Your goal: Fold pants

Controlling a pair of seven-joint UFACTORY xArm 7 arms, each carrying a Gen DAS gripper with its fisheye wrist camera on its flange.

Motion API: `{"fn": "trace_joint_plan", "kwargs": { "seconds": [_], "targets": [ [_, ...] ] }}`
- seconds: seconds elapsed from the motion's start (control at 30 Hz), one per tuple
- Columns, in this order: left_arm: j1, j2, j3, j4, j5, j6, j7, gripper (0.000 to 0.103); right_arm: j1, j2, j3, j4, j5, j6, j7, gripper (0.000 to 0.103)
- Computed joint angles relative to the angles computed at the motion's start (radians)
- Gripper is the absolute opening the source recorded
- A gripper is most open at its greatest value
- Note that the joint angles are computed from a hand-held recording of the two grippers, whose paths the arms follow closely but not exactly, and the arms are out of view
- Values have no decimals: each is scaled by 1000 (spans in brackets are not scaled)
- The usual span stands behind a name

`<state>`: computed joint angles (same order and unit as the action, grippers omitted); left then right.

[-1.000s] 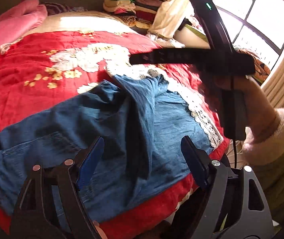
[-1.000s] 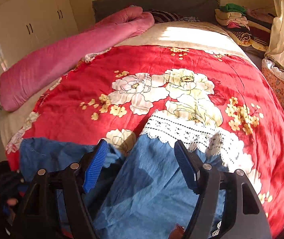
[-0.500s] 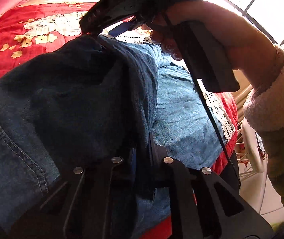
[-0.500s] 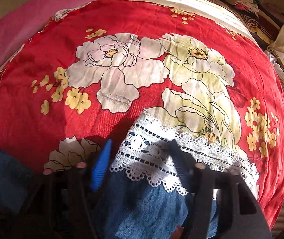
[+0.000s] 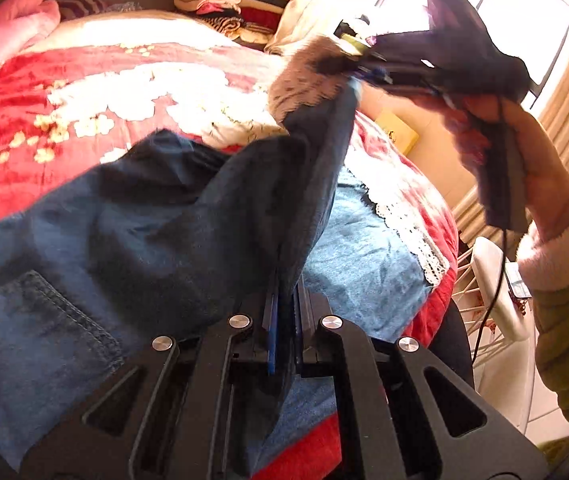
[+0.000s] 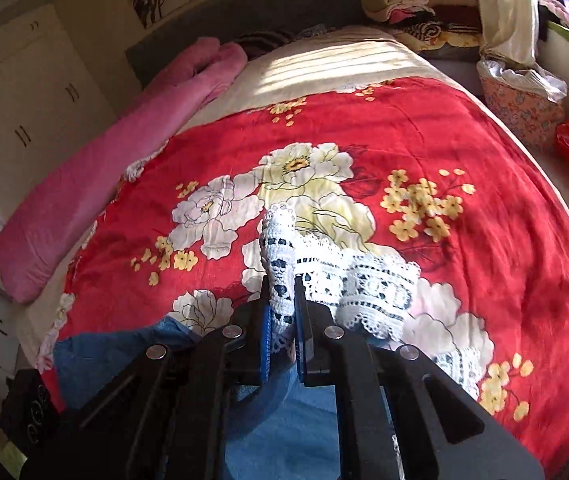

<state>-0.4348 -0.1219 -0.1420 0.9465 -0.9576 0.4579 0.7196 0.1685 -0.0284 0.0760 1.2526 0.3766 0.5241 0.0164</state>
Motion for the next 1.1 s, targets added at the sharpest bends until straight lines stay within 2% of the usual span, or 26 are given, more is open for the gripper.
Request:
{"fn": "trace_joint_plan", "kwargs": {
  "seconds": [0.1,0.27,0.33,0.47,0.67,0.87,1.07,1.1],
  "targets": [
    [-3,-40,9,-22,-18,15,56,1,-5,-174,-24,-193,67,-65,10,8],
    [-24,-66,5,-41,46,13,69,1,8,-434,-58,-506,75,-148,108,8],
    [-32,-71,9,-50,56,17,76,1,48,-513,-99,-608,111,-165,122,8],
    [-43,-77,9,-71,85,25,78,1,75,-620,-104,-750,99,-183,195,8],
    [-40,-59,11,-80,127,41,61,1,126,-659,-140,-844,81,-180,244,8],
    [-47,-76,1,-101,173,57,62,1,164,-677,-185,-886,85,-229,239,9],
    [-55,-75,-1,-110,232,45,34,1,150,-743,-209,-912,70,-179,231,21],
    [-56,-74,2,-109,229,46,36,1,120,-766,-185,-917,50,-163,245,24]
  ]
}}
